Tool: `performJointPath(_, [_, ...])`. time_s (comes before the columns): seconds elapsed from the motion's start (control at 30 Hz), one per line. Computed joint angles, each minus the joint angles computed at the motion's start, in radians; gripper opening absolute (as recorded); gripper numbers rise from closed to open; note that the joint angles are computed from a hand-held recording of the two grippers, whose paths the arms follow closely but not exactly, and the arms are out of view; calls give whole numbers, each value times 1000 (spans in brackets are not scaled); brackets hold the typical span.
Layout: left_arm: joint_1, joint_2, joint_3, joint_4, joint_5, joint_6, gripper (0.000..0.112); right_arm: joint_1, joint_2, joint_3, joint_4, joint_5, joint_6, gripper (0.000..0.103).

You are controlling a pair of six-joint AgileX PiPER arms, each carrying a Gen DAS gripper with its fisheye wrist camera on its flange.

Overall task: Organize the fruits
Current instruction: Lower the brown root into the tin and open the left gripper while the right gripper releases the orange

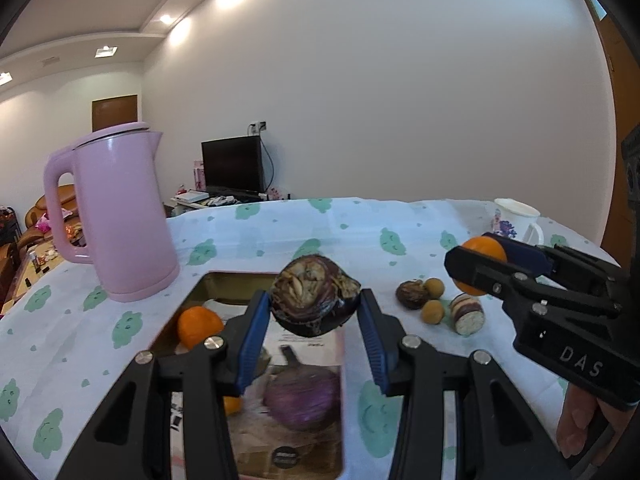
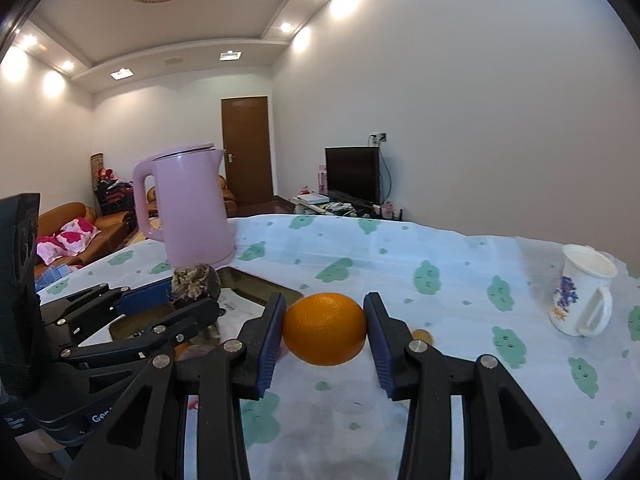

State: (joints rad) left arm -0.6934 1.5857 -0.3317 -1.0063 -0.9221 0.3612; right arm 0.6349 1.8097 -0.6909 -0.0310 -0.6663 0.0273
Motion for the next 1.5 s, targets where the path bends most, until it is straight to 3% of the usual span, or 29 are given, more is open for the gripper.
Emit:
performJointPath(0.93, [312,-150,136,193,115,-85,47,150,87,-159,7,115,3,42])
performJointPath(1.5, [488,-148,148,397,195,-192,47,188,130,-209,-23,159,26,42])
